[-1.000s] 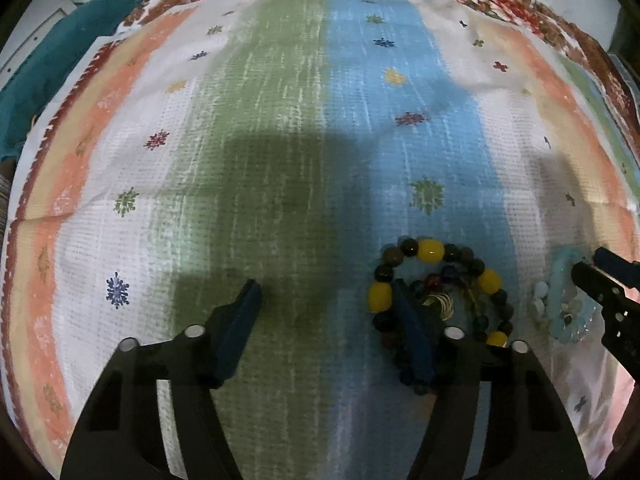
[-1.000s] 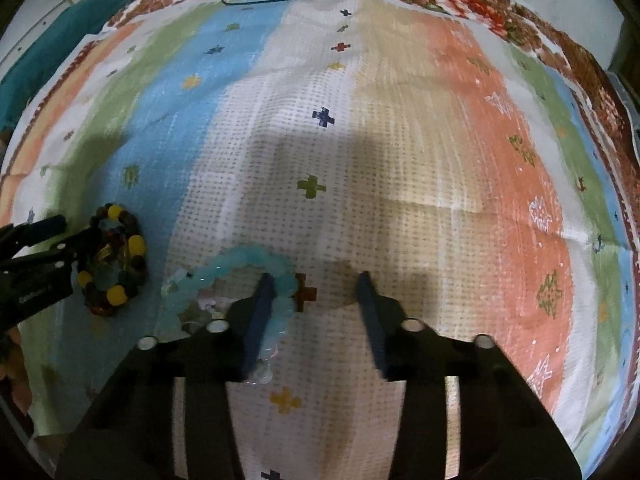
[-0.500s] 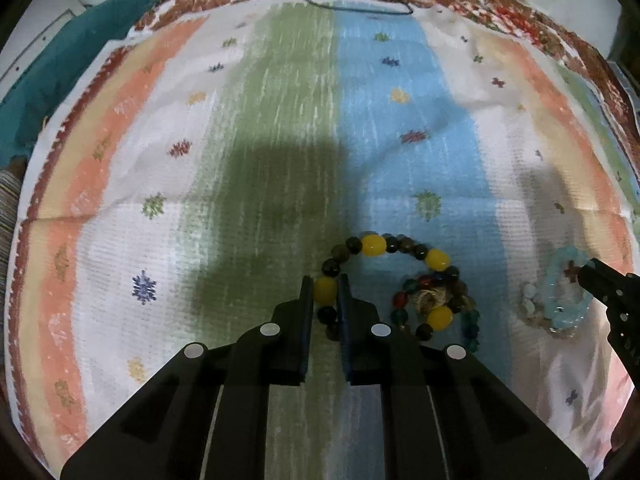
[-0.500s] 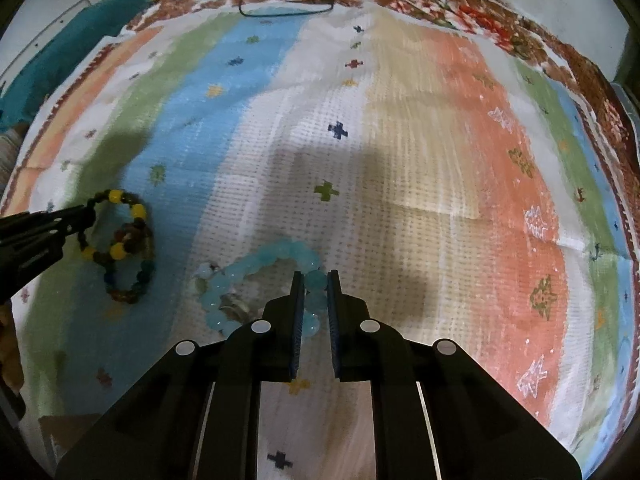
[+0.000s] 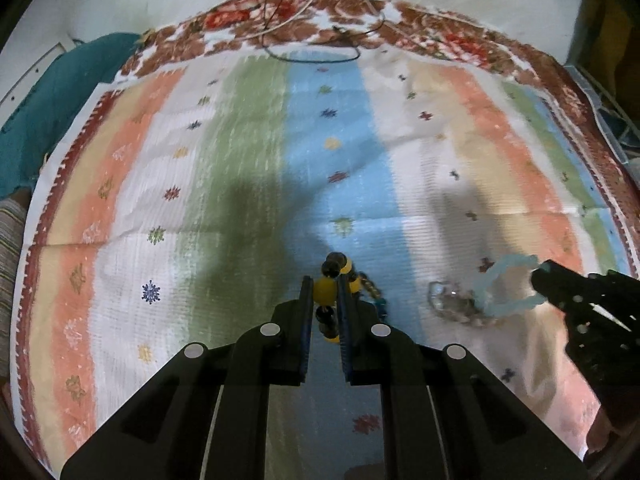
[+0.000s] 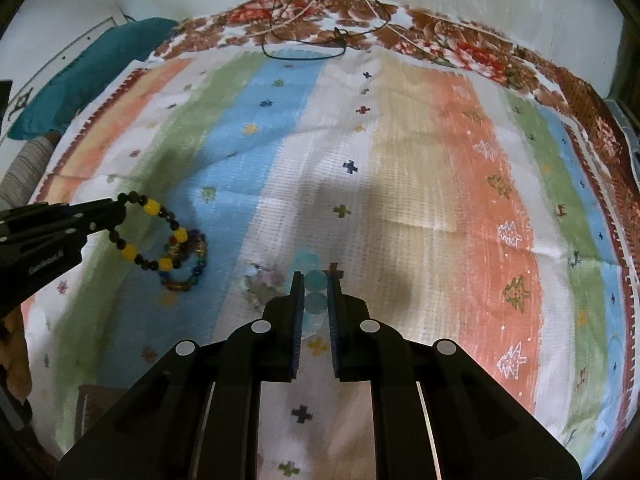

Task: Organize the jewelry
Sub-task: 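Carry the blue bracelet with the right tool while the left tool carries the black-and-yellow bracelet to the tin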

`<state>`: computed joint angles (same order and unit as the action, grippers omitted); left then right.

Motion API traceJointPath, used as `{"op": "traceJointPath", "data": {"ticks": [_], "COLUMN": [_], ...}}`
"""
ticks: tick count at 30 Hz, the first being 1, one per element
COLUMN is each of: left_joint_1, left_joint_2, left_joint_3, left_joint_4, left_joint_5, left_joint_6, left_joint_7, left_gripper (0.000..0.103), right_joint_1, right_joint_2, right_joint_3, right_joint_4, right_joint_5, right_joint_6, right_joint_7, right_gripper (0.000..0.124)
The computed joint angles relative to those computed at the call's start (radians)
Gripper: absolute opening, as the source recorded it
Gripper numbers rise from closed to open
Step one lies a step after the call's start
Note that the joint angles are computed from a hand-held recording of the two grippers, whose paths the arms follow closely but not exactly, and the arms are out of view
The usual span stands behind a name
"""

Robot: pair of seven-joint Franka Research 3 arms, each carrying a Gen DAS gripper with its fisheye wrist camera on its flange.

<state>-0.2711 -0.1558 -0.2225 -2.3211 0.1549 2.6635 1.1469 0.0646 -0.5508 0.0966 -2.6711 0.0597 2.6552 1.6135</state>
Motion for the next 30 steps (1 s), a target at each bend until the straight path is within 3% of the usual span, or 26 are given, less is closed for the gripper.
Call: {"op": "traceJointPath", "data": {"ticks": [30], "left_joint_1": [-0.093], "left_joint_2": [-0.268], "left_joint_3": [-0.012], "left_joint_4": [-0.144], "left_joint_5": [0.004], "left_joint_6": [-0.014], "left_joint_7": [-0.021], "left_gripper": [0.011], "right_joint_1": [0.055], "right_joint_2": [-0.312], "right_joint_3": [0.001], "right_joint_4": [-0.102], "right_joint_5": [0.092], "right_joint_6": [-0.093], "right_joint_7": [-0.002], "right_gripper": [0.012]}}
